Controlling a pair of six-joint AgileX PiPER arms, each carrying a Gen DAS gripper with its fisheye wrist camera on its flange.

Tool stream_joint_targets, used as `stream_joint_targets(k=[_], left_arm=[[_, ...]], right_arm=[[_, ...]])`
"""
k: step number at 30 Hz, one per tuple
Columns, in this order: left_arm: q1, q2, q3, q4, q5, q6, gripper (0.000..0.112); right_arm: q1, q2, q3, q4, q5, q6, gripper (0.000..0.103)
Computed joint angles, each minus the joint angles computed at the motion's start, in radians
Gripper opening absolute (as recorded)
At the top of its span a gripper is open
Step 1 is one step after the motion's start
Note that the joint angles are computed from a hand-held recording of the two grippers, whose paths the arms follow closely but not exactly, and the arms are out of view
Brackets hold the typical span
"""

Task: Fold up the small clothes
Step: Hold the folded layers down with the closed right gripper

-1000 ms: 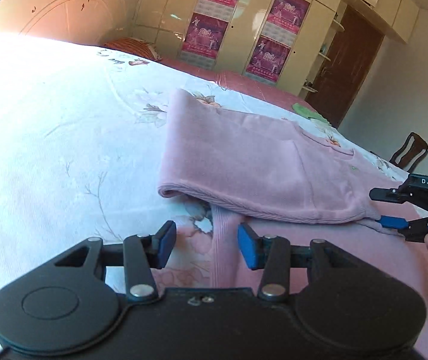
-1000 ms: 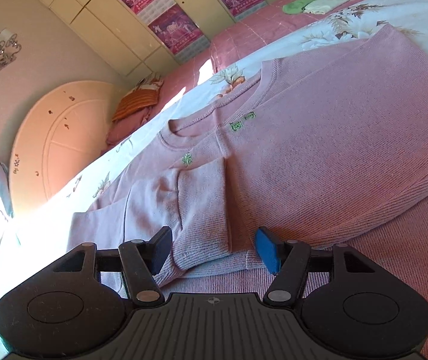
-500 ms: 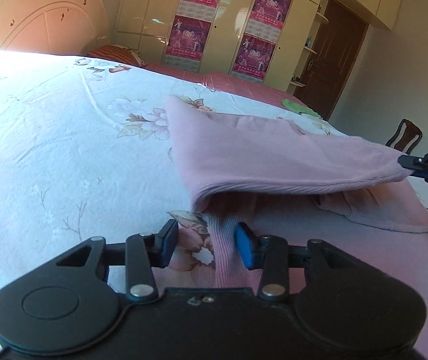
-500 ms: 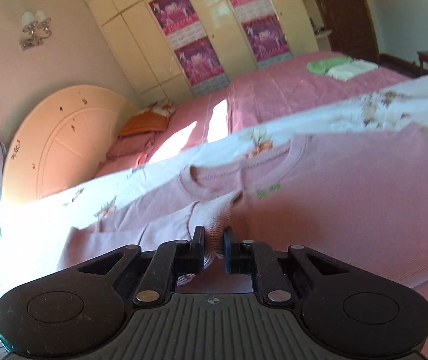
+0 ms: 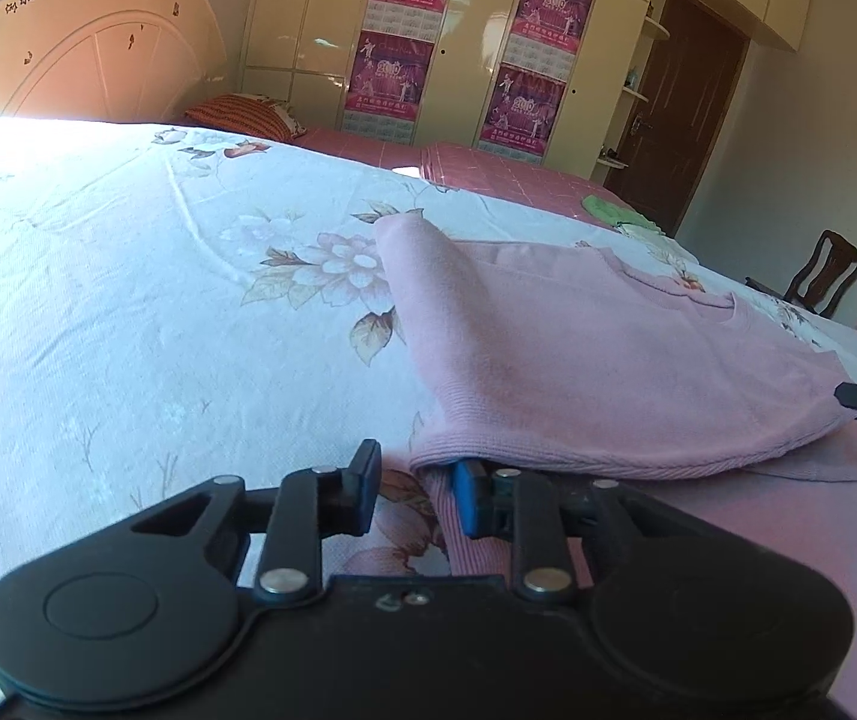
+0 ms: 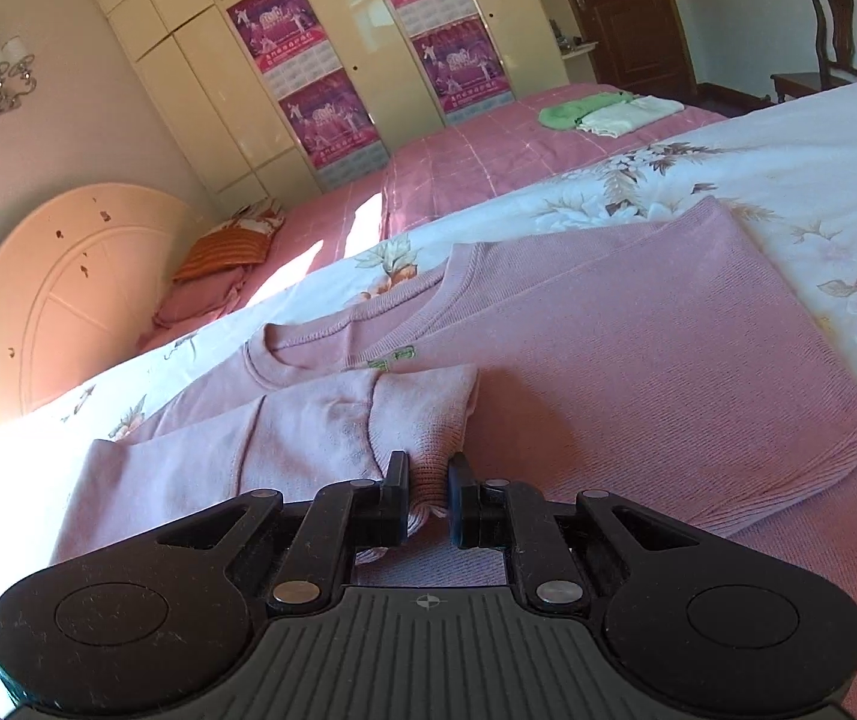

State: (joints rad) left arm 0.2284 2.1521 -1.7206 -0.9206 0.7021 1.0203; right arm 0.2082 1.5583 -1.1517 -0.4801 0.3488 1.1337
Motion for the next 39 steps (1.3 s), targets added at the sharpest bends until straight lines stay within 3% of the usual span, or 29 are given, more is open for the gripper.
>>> stream_joint_targets(k=[3,6,8,11,13,15,18,23,25,27,29,30,35,37,39], left_arm=[[0.010,0.013,-0.014,-0.006,0.019,-0.010,0.025],[0.009,0.020,-0.033,0.013,0.027,-0.028,0.025],[0.006,0.022,-0.047,0.034,0.034,-0.040,0.025],[0.003,0.023,-0.054,0.041,0.034,-0.049,0.025],[0.001,0.018,-0.041,0.036,0.022,-0.038,0.025],[-0.003,0.016,-0.032,0.035,0.013,-0.033,0.026],[0.000,0.014,-0.054,0.067,0.050,-0.079,0.026],[0.066,-0.068,0.045,-0.207,0.105,0.130,0.023],[0.064,-0.048,0.009,-0.267,0.154,0.142,0.026],[0.023,0.006,-0.084,-0.191,0.172,0.053,0.027],[-0.021,0.101,-0.224,-0.030,0.198,-0.137,0.029],[-0.030,0.152,-0.262,0.002,0.200,-0.192,0.022],[0.002,0.185,-0.291,-0.055,0.248,-0.196,0.022],[0.002,0.190,-0.302,-0.046,0.259,-0.207,0.022],[0.004,0.194,-0.331,-0.064,0.270,-0.243,0.036]], right_arm=[[0.008,-0.040,0.031,-0.102,-0.008,0.081,0.012],[-0.012,0.019,0.005,0.064,0.055,-0.097,0.012],[-0.034,0.027,0.032,0.114,0.013,-0.128,0.012],[-0.014,0.021,0.035,0.005,0.023,-0.022,0.012],[0.015,-0.011,0.056,-0.149,0.018,0.116,0.012],[0.043,-0.017,0.049,-0.238,0.067,0.152,0.012],[-0.001,0.009,0.047,-0.093,0.064,0.045,0.012],[-0.012,-0.014,0.063,-0.108,0.028,0.036,0.012],[-0.016,-0.016,0.061,-0.106,0.020,0.029,0.012],[-0.015,0.000,0.047,-0.074,0.034,-0.011,0.012],[-0.022,0.015,0.043,-0.030,0.041,-0.046,0.012],[-0.029,0.010,0.059,-0.028,0.026,-0.037,0.012],[-0.045,-0.013,0.073,0.037,0.011,-0.119,0.012],[-0.051,-0.035,0.090,-0.026,-0.010,-0.049,0.012],[-0.048,-0.043,0.084,-0.101,-0.006,0.026,0.012]])
